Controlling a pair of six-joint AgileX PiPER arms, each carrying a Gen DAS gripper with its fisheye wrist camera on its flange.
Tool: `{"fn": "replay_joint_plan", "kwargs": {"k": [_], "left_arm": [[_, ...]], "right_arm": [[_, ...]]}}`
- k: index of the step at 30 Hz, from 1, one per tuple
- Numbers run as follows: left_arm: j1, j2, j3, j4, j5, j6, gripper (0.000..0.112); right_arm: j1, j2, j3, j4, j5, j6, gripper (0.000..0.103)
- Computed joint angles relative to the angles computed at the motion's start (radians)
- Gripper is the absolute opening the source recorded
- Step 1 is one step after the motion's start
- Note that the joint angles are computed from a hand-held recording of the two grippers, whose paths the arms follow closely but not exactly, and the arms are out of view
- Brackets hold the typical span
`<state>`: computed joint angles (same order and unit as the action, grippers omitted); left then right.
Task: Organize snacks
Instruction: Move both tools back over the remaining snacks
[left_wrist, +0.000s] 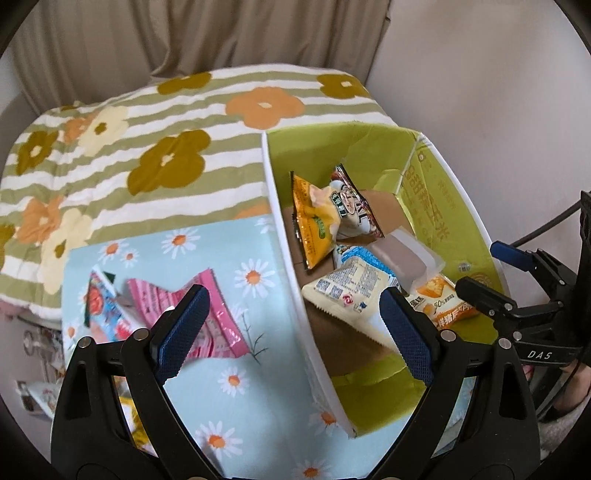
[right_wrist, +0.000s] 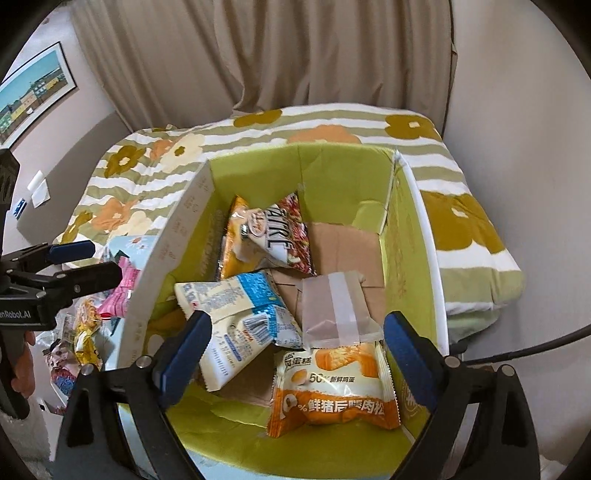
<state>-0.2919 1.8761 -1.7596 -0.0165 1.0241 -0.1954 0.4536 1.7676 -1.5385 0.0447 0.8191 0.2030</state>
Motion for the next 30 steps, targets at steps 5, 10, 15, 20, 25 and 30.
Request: {"fn": "replay_joint_plan", "kwargs": {"k": [5,10,15,20,25,30], "left_arm": [[-0.02,-0.093,0.09,0.057,-0.01,-0.071,0.093],[-0.011,-0.196,0.185,0.084,-0.015,-0.102,0.093],[0.056,-0.331,0.306,0.08,-0.039,-0.07,0.093],[0.197,-0.463,0.408,0.005,-0.053,0.073,0.093],[0.428,-0.565,0.467,-0.105,-0.002,0.316,0.093],[0.732,-0.611,0.508,-0.251,0.065,0.592,0.093]], "right_arm": [[0.019,-0.023,-0.006,0.009,-0.007,-0.029,0.093],[0.067,-0.044,-0.02,-0.03,-0.027,-0.019,0.097],[0.159,-0.064,-0.041,-0.118,-0.067,0.073,0.102],[0.279,-0.045,-0.107,-0.202,-0.063,0.22,0.102],[0.411,0.025,-0.217,-0.246,-0.006,0.362,0.102],[0.525,0.134,-0.34,-0.263,0.032,0.449,0.102]]}}
